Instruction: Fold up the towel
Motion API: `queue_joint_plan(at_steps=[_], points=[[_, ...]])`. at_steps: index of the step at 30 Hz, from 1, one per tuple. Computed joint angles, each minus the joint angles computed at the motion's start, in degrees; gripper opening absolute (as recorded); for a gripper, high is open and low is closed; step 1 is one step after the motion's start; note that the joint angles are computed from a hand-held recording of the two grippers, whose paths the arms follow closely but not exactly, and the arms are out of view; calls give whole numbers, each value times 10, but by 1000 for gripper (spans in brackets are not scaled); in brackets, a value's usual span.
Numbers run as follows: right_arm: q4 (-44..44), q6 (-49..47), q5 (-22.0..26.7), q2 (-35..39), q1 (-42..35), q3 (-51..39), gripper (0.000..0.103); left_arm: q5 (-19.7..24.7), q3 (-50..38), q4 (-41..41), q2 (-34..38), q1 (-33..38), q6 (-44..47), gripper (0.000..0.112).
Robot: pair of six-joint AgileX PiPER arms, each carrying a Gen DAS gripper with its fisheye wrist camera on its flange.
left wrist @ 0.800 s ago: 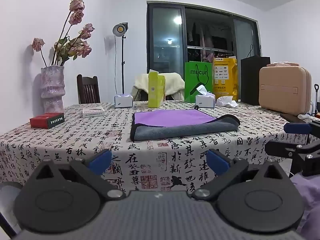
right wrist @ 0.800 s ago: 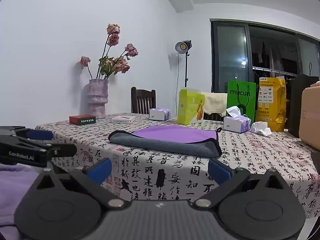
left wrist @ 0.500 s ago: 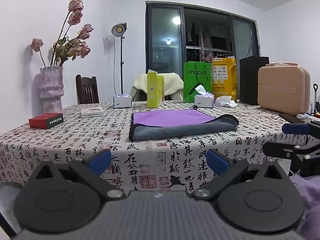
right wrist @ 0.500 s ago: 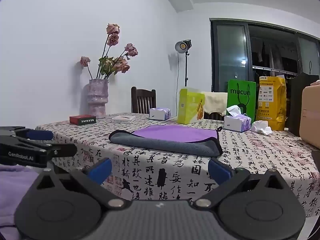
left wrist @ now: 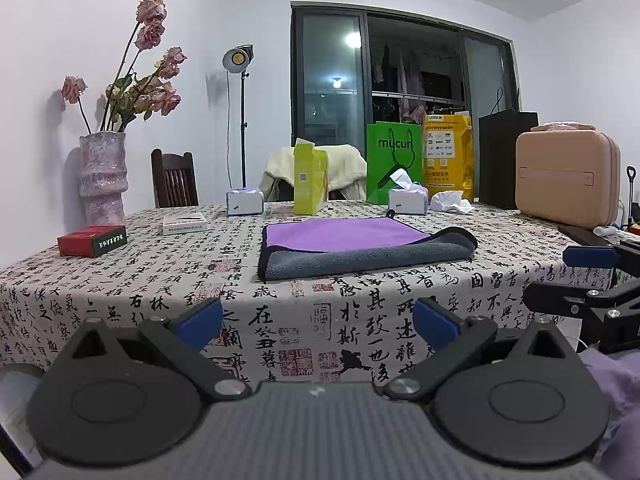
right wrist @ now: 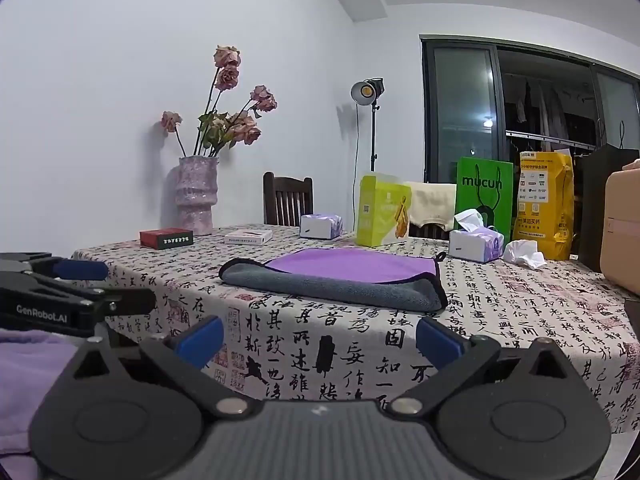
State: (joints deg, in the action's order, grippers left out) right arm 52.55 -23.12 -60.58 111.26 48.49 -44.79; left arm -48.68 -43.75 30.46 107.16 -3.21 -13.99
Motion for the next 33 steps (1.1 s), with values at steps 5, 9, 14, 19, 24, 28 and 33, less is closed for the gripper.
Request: queue_joint_plan(at_steps=[5,9,14,19,24,28,33], points=[[-3,8,0,0,0,2,103,2,-2,4,0,1,-3,103],[-2,4,2,0,-2,0,103,2,-2,2,0,1,-2,103],[-2,5,2,0,-1,0,103,2,-3,3,1,1,-1,103],[-3,6,2,0,-2,1,103,3,-2,2,1,0,-1,103],[-3,6,2,-1,-2,1,103,2,-1,1,0,-1,2,103],[-3,6,1,0,-2,1,103,4,1,0,-3,-3,3,103],[-3,8,1,0,-1,1,103,3,2,-2,-3,-3,5,103]])
